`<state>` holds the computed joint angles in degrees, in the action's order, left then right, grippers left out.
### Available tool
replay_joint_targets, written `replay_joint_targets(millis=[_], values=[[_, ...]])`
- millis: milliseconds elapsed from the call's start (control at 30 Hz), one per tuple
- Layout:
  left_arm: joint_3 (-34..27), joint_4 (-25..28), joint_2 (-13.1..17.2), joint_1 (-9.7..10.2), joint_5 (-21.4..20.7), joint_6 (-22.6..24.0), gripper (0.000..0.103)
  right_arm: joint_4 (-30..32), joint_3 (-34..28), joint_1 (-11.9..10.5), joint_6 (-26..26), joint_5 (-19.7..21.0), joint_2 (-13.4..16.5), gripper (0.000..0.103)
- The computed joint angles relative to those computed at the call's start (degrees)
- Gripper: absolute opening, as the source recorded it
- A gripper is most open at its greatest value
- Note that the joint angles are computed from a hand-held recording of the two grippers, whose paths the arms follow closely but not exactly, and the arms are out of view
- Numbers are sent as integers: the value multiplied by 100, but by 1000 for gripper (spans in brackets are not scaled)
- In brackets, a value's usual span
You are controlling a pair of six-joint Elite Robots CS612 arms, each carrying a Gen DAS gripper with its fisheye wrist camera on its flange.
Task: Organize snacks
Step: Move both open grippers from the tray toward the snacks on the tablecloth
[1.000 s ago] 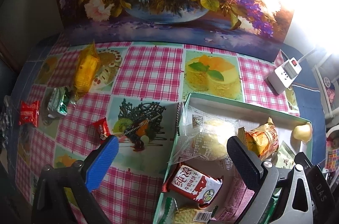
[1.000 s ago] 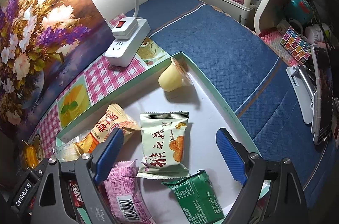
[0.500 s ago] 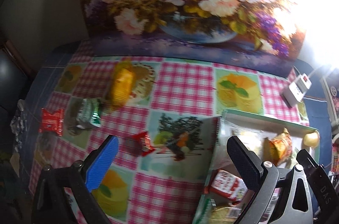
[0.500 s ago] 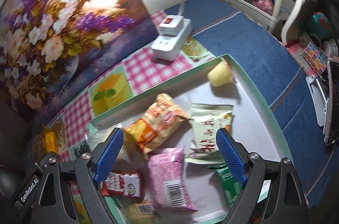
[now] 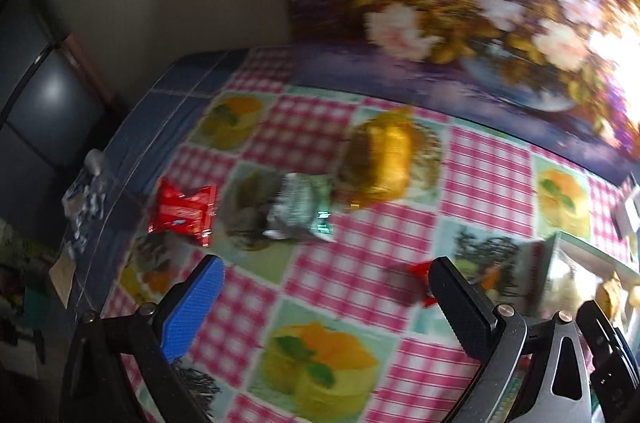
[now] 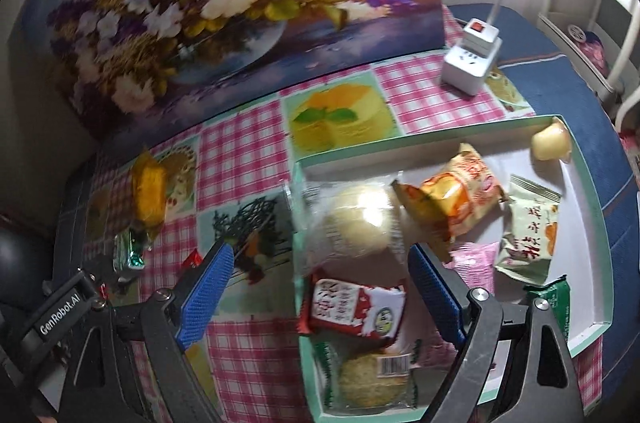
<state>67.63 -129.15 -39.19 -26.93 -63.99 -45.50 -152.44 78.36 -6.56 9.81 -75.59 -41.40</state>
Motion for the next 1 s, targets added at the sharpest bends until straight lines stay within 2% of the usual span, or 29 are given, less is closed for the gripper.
replay_joint_targets(millis=[133,267,500,633,733,833,1000], values=[[186,42,-108,107,40,-342,103,21,-14,84,-139,-10,5,89],[303,-9,-163,180,-44,-483,103,63,-47,169,-260,3,25,89],[397,76,-223,252,26,-661,103,181,-125,305,-573,245,72,89],[480,66,-268,299,16,-783,103,240,-166,323,-678,509,112,89],[529,60,-290,335,-29,-876,103,257,-195,336,-721,550,151,89],[535,40,-276,366,-90,-897,103,292,-234,326,-724,645,194,89],[477,-52,-193,414,-314,-817,103,224,-286,353,-746,566,249,89]])
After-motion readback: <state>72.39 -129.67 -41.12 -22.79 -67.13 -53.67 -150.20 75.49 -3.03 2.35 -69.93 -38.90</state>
